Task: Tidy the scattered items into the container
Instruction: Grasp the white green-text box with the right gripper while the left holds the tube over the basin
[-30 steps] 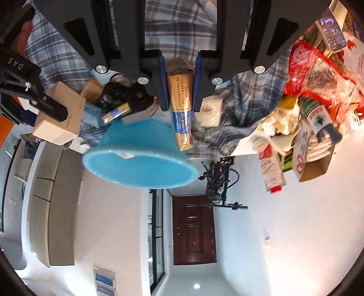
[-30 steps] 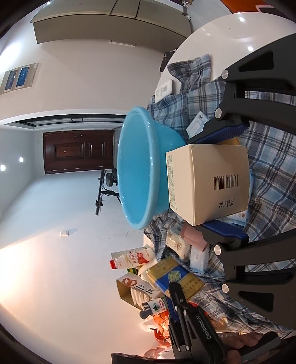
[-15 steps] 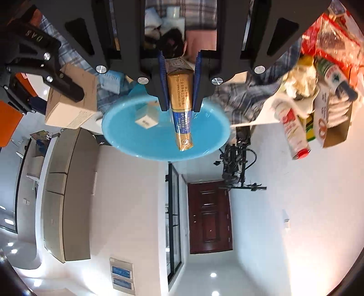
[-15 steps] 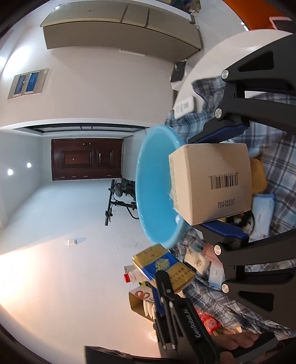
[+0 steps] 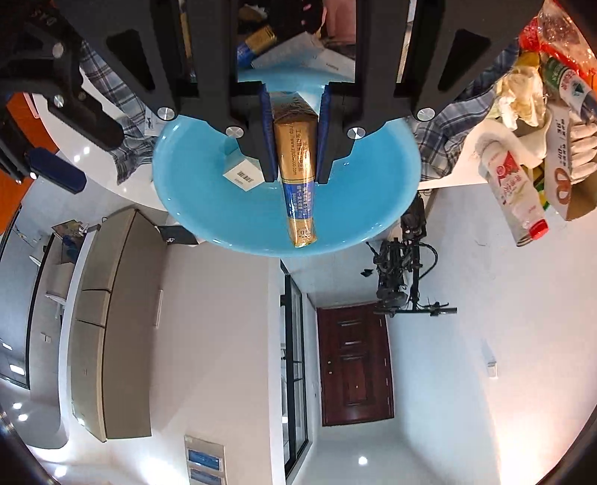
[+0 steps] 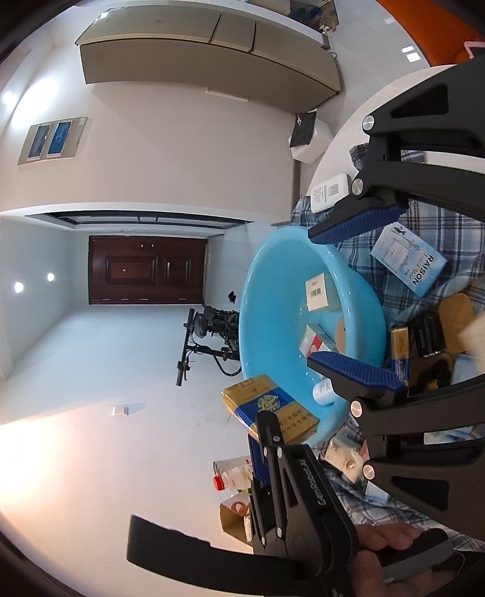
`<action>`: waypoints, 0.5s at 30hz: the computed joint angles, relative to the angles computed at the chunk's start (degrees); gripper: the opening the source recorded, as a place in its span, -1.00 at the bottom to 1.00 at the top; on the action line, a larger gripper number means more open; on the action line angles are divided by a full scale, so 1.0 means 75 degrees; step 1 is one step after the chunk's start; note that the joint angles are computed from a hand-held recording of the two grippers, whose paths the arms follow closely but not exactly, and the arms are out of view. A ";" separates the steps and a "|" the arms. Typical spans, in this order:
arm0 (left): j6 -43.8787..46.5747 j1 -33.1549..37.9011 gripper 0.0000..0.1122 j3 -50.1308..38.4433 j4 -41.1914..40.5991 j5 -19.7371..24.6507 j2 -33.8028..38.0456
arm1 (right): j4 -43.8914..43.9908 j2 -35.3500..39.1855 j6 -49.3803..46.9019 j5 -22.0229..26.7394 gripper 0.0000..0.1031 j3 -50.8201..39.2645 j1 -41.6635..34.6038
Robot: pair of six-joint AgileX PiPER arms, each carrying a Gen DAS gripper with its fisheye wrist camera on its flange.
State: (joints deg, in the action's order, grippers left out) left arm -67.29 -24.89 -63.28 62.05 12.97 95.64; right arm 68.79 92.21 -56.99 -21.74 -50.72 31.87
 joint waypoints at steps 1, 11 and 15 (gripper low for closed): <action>0.0071 0.0001 -0.67 -0.0062 -0.0085 -0.0005 0.0084 | -0.0018 0.0093 -0.0020 0.0071 0.10 -0.0066 -0.0042; 0.1504 0.0046 -0.67 -0.0742 -0.1607 0.0147 0.0874 | -0.0029 0.0219 0.0000 0.0326 0.03 -0.0060 -0.0202; 0.1686 0.0012 -0.67 -0.0941 -0.1708 0.0242 0.1042 | -0.0693 -0.0226 0.0835 0.0184 0.60 0.0669 -0.0112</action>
State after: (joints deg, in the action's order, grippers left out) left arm -54.65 -24.79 -70.34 49.24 14.78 103.46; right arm 63.59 90.52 -50.73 -20.36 -45.70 31.04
